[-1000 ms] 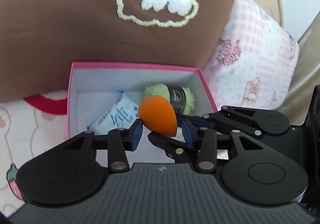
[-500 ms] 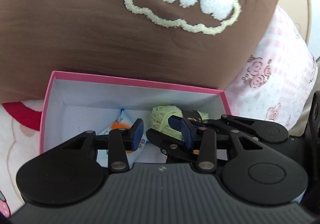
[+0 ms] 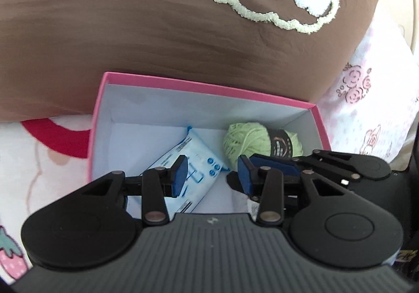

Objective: Organize objects
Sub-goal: 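Lower the sponge into the pink box and open the left gripper, then withdraw the left gripper from the pink box toward the purple plush toy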

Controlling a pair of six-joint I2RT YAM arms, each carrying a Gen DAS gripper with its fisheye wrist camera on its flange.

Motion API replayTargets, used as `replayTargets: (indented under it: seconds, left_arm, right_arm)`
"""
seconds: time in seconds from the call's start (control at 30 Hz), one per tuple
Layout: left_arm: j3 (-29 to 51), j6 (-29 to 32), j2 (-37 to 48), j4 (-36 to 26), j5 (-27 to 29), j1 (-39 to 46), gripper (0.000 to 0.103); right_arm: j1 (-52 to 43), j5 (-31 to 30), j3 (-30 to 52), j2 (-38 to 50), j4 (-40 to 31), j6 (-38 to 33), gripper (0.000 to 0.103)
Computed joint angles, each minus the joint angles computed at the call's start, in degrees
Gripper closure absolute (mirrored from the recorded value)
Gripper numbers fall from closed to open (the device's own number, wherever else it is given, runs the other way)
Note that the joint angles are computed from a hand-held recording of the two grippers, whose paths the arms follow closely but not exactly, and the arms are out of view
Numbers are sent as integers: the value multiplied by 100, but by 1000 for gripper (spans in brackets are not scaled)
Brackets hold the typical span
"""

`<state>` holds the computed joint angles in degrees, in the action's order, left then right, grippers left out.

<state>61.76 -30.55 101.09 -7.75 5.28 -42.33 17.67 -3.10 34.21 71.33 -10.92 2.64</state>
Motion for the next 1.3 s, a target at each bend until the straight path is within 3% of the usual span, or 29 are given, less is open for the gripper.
replayTargets:
  seconds: [0.23, 0.57, 0.73, 0.9, 1.07, 1.23, 1.3]
  left_arm:
    - [-212, 88, -640, -591, -213, -125, 63]
    - [-300, 57, -1628, -1469, -622, -351, 61]
    - [-280, -130, -2055, -1974, -912, -619, 60]
    - [-297, -271, -2588, -2541, -1232, -1010, 58]
    - [-334, -450, -3029, -3049, -1441, -1324, 54]
    - [-308, -503, -3194, -3292, -1113, -1468, 51]
    - [-228, -581, -3186, -3404, -1286, -1632, 50]
  right_arm:
    - [181, -16, -90, -901, -656, -17, 70]
    - [723, 472, 218, -1805, -1828, 115, 70]
    - [703, 490, 84, -2614, -2397, 104, 56]
    - [509, 294, 40, -3293, -2906, 422, 55]
    - [1064, 781, 154, -3853, -3554, 821, 48]
    - [2135, 1777, 276, -4185, -4115, 1388, 45]
    - [2261, 1792, 362, -4299, -4303, 1627, 45]
